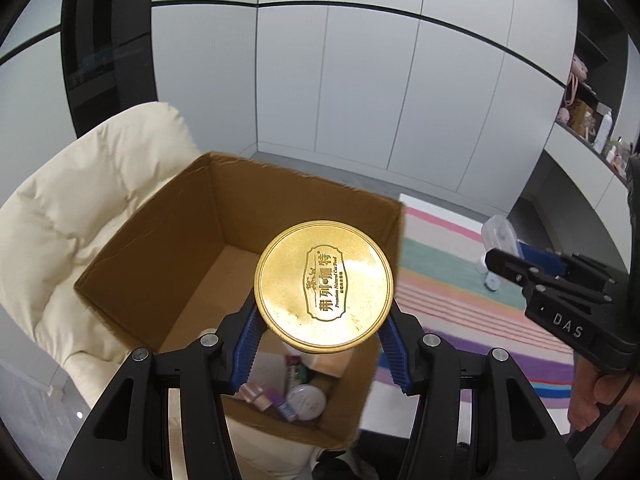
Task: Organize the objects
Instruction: 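Open the left tool over the box to drop the red jar, then lower the clear oval case with the right tool into the box and release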
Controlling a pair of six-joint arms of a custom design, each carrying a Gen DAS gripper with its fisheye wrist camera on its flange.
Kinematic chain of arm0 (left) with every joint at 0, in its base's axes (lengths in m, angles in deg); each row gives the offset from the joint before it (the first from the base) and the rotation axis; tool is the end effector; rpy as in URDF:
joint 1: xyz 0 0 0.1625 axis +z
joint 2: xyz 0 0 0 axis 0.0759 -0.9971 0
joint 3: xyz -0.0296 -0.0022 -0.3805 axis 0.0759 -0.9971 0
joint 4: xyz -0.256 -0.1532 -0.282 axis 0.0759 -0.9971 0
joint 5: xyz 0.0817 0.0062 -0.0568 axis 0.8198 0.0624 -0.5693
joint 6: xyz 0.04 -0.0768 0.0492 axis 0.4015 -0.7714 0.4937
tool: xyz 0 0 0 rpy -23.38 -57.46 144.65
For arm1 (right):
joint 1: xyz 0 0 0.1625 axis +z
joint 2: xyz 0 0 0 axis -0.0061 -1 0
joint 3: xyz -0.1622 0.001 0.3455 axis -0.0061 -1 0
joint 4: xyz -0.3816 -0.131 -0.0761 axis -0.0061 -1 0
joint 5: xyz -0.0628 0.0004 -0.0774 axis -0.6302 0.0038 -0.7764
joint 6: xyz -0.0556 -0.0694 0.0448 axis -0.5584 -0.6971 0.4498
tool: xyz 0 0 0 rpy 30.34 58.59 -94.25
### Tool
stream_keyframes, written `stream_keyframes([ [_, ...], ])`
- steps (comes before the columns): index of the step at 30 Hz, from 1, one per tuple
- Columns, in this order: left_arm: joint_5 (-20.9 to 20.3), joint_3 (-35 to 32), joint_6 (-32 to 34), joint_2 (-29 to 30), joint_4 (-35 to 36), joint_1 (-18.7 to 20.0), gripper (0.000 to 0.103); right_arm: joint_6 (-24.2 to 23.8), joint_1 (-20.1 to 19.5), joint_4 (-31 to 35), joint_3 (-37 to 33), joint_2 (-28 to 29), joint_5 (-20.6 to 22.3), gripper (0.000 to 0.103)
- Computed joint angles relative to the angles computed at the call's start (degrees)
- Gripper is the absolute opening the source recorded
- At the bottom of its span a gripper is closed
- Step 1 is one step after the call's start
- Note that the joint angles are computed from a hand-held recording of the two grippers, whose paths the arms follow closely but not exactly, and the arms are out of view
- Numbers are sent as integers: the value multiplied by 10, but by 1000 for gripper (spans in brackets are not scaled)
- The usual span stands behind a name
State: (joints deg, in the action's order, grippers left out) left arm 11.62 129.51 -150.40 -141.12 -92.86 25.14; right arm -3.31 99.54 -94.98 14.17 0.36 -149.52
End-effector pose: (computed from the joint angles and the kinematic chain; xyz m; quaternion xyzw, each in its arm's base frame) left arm -0.3962 -0.4807 0.1575 -0.0585 0.8112 -0.4287 0.3932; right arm 0.2114 -0.6225 0.3028 0.4213 -0.8630 0.2018 0.1925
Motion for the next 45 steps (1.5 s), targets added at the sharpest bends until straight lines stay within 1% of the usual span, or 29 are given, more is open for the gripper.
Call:
stream_keyframes([
  [4, -8, 16, -30, -14, 19, 3, 55, -1, 9, 2, 8, 2, 3, 40],
  [6, -5, 33, -35, -24, 7, 2, 55, -4, 13, 0, 15, 3, 2, 40],
  [7, -3, 48, -29, -33, -15, 2, 58, -3, 15, 0, 15, 4, 2, 40],
  [8, -4, 53, -27, -35, -24, 4, 63, -3, 17, 1, 18, 5, 2, 40],
  [9, -6, 56, -32, -37, -21, 4, 65, -3, 18, 0, 22, 4, 1, 40],
  [11, -3, 56, -51, -38, -1, 3, 69, -7, 22, -2, 29, 4, 2, 40],
  [13, -3, 45, -79, -34, 37, -1, 73, -11, 24, 0, 35, 2, 3, 40],
  [17, -3, 46, -95, -39, 56, -7, 74, -13, 29, 2, 43, 2, 5, 40],
  [24, -13, 42, -151, -48, 136, -21, 76, -10, 45, 6, 54, 7, 14, 40],
  [26, -20, 34, -181, -46, 182, -26, 81, -7, 51, 7, 55, 11, 16, 40],
  [28, -25, 23, -226, -43, 241, -33, 83, -6, 58, 6, 57, 17, 17, 40],
  [30, -29, 20, -253, -44, 273, -37, 88, -6, 65, 2, 62, 20, 18, 40],
  [32, -36, 17, -300, -46, 316, -43, 94, -3, 70, 0, 66, 23, 19, 40],
  [36, -57, 8, -366, -46, 390, -52, 95, 0, 84, -2, 71, 34, 17, 40],
  [38, -71, 4, -399, -47, 429, -57, 103, 2, 89, -3, 76, 36, 14, 40],
  [40, -80, 7, -436, -52, 460, -65, 102, 6, 96, -6, 78, 42, 4, 40],
  [43, -97, 19, -455, -68, 465, -70, 102, 6, 103, -6, 81, 48, -3, 40],
  [45, -105, 24, -465, -74, 471, -72, 102, 12, 107, -11, 84, 51, -7, 42],
])
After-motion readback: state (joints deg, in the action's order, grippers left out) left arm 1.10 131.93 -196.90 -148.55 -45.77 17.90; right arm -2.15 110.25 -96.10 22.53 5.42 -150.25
